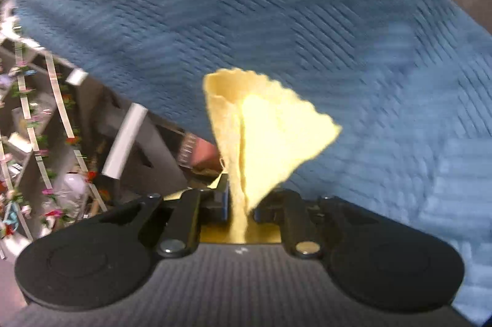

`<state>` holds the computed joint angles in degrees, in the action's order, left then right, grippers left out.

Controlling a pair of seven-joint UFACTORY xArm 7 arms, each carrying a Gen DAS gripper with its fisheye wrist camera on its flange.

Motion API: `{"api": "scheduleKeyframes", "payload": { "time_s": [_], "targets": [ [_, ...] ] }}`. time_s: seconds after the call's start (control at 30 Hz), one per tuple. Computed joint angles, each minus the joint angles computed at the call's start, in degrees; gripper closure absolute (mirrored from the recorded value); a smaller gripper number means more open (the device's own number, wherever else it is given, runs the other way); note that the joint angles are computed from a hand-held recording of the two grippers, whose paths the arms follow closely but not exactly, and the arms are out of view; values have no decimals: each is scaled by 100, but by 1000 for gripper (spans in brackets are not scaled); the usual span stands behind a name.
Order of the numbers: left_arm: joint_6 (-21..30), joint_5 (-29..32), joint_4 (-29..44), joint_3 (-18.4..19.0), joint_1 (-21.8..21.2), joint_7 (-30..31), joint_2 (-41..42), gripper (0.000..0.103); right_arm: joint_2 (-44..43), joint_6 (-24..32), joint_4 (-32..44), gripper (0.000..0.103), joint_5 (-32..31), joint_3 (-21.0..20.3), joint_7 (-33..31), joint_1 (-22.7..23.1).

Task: Clean container
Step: 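Wipe the mug's silver rim with the cloth in the right gripper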

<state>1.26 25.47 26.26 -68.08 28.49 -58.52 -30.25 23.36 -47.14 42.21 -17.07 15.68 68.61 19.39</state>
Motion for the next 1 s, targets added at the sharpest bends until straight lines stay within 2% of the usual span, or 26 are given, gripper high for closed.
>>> {"api": "scheduleKeyframes", "payload": {
  "time_s": [0.07, 0.13, 0.23, 0.33, 0.43, 0.53, 0.6, 0.67, 0.87, 0.93, 1.0],
  "targets": [
    [-16, 9, 21, -22, 58, 4, 27, 10, -37, 314, 6, 88, -157, 4, 48, -64],
    [-44, -9, 25, -21, 82, -10, 51, 10, -43, 299, 31, 88, -240, 34, 90, -127],
    [-61, -25, 19, -18, 82, -6, 55, 10, 106, -328, 177, 88, -382, 35, -5, -143],
    [-81, -29, 14, -67, 114, 11, 29, 10, 234, -195, 314, 88, -645, 44, 198, -241],
    [-106, -49, 3, -122, 148, 0, -15, 11, 246, 310, 392, 88, -892, 39, 296, -324],
    [-253, -134, -60, -62, 126, -4, 5, 11, 316, 379, 620, 88, -1489, 167, 507, -621],
    [-288, -169, -75, -64, 130, 32, 8, 11, 475, 12, 832, 88, -1992, 239, 649, -823],
    [-297, -194, -78, -102, 154, 68, -14, 11, 573, -22, 1059, 88, -2490, 214, 827, -920],
    [-290, -274, -83, -142, 154, 105, -63, 11, 819, 805, 1620, 88, -3703, 305, 1810, -1190],
    [-303, -296, -99, -148, 139, 105, -85, 11, 797, 727, 1751, 88, -3907, 302, 1814, -1194],
    [-311, -301, -95, -177, 157, 122, -89, 11, 821, 264, 1753, 88, -3741, 237, 1619, -1119]
  ]
}}
